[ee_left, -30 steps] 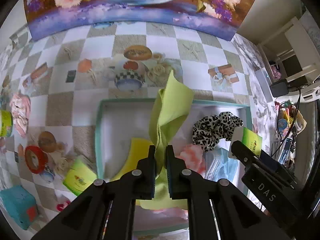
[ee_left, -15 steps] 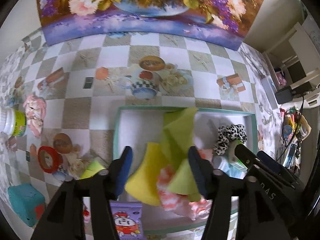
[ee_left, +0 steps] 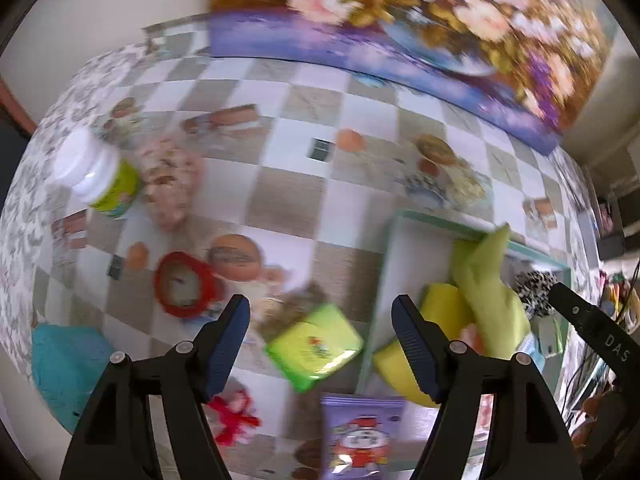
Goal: Organize soft objects
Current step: 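Open both tools to drop the tissue pack and yellow-green cloth into the tray, then move both tools back to the table, left toward the red ring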
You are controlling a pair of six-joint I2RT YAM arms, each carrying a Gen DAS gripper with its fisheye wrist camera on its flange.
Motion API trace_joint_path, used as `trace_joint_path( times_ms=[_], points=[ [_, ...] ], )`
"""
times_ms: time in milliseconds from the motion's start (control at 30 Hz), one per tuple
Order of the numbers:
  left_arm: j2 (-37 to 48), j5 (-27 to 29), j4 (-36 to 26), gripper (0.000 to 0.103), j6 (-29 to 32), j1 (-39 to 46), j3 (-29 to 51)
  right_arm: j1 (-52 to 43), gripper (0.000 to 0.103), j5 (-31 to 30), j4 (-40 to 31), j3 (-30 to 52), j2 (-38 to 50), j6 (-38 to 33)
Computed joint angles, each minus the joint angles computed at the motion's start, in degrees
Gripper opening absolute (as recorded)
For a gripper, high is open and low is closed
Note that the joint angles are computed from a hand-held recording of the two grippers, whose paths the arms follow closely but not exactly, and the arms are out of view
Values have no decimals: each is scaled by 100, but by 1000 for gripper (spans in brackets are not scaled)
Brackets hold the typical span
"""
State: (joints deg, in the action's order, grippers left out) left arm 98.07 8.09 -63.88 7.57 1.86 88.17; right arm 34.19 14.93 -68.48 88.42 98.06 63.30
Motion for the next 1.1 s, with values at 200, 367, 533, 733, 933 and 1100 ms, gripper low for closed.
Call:
trace_joint_path(
  times_ms=[200,367,533,733,933,1100],
  points=[
    [-46,439,-106,79,189,700,239,264,98,-71,432,354,221,-109],
    [274,847,-385,80,293,1225,671,582,98,-151,970,540,348,-84],
    [581,1264,-717,80,359,1587,1060,822,99,-217,966,971,756,-129],
    [914,1739,-1090,80,517,1908,1475,1019,99,-559,1541,1014,951,-72],
    [1190,1914,-1250,80,561,2208,1814,1245,99,-448,771,2101,1679,-202],
    [1399,1974,-1325,80,634,2352,2088,1372,102,-339,460,2772,2085,-239]
  ],
)
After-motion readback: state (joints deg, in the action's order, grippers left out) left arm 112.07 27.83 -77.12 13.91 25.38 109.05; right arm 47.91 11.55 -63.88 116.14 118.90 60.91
